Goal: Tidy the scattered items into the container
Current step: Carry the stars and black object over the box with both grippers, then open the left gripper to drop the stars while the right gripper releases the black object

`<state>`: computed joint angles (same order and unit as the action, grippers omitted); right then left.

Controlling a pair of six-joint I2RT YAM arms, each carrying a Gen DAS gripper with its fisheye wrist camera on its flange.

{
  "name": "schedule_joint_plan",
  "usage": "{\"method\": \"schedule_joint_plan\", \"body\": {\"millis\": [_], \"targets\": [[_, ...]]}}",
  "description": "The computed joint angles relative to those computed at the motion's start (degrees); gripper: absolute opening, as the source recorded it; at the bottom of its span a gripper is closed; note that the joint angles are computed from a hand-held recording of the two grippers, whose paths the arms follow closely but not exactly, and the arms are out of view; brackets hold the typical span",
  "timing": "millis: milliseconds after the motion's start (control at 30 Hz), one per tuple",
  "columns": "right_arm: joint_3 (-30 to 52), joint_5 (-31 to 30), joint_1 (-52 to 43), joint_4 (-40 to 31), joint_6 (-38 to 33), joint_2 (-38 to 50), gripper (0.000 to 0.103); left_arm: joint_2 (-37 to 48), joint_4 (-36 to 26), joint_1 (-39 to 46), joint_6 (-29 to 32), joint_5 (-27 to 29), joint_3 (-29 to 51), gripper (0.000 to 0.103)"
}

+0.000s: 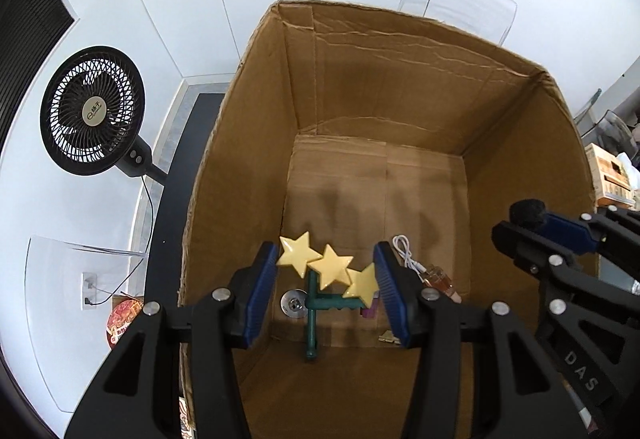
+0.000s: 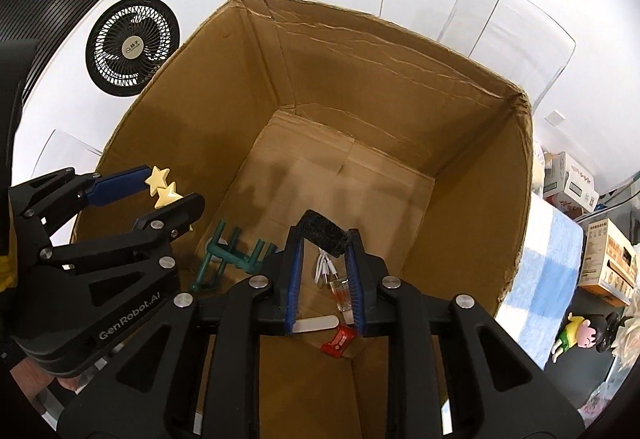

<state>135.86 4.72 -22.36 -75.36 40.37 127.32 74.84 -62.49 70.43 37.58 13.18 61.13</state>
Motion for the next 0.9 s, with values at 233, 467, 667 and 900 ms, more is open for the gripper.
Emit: {"method": "schedule_joint_plan", "body": {"millis": [233,467,667,900], "targets": [[-4.1,4.7,0.9,0.8,2.0,-3.9,0.081,-1.7,1.8,1.7,1.8,-0.5,-1.0,0.089],[-9.3,6.1,0.6,2.6,2.6,-8.0,0.103,-2.4,0.3,2.9,2.6,1.3,-0.5,0.1],[-11.2,6.9,0.9,2.9,2.7,-10.4,0.103,-4.0,-1.2,3.2,2.6,2.0,0.5,0.102],[-13.4,8.1,1.9,2.7,3.4,-13.7,0.103,-7.2,-4.9,3.9,2.1,2.2,2.7,0.102]]}}
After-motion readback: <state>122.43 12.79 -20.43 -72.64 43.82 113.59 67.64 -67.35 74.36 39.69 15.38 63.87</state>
